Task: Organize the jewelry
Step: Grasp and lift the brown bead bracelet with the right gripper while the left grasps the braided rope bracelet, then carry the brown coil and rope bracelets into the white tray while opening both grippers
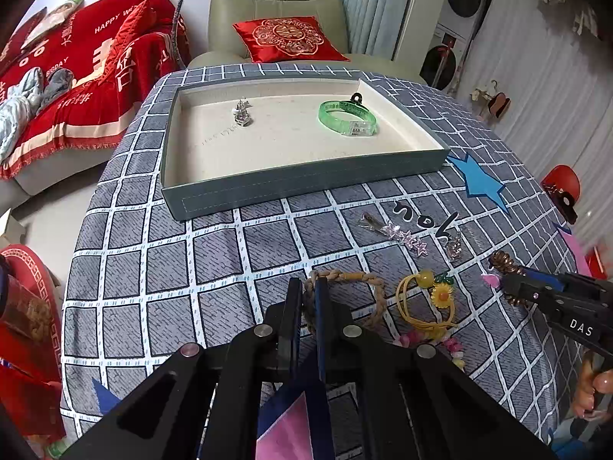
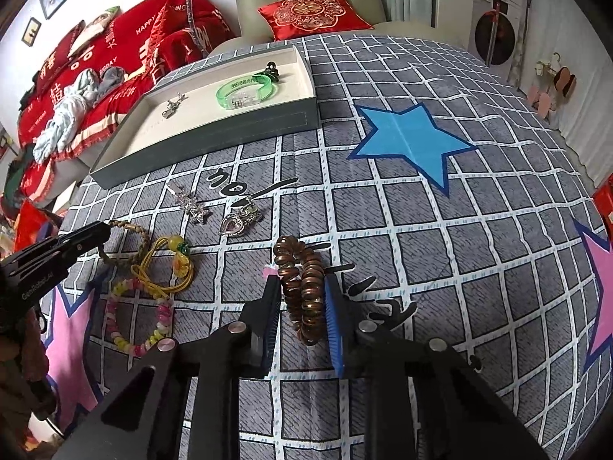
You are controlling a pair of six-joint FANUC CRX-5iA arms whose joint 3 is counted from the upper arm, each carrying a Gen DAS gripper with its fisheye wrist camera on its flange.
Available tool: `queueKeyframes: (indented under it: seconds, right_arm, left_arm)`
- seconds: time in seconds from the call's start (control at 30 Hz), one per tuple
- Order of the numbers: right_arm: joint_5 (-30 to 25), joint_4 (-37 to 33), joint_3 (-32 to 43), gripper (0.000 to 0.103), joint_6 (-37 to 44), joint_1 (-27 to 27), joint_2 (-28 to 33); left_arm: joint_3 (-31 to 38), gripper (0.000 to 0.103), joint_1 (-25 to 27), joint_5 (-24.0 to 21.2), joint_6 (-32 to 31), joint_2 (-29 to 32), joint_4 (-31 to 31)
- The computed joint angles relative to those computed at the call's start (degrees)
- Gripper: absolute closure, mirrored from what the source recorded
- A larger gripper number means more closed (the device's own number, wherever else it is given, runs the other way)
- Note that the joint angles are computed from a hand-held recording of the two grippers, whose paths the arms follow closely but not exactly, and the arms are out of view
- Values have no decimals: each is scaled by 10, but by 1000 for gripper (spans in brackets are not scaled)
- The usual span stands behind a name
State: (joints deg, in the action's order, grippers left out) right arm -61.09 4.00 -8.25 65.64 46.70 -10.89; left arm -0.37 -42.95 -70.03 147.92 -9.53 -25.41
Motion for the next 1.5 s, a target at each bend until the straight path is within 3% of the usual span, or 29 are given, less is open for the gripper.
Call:
queueKeyframes:
  seconds: [0.57, 0.87, 1.07, 1.5]
  right_arm:
    - [6, -38, 36, 79, 24, -21, 8]
    - [4, -76, 106, 79, 65, -38, 48]
    - [-9, -101, 185, 79, 96, -45, 103]
    - [-85, -150, 410, 79, 137, -47, 284]
  left_arm:
    - [10, 80, 0, 10, -2, -25, -10]
    - [34, 80, 25, 22, -32, -34, -11]
    - [52, 80, 58, 33, -62, -32, -6]
    - [49, 80, 199, 98, -160, -9, 81]
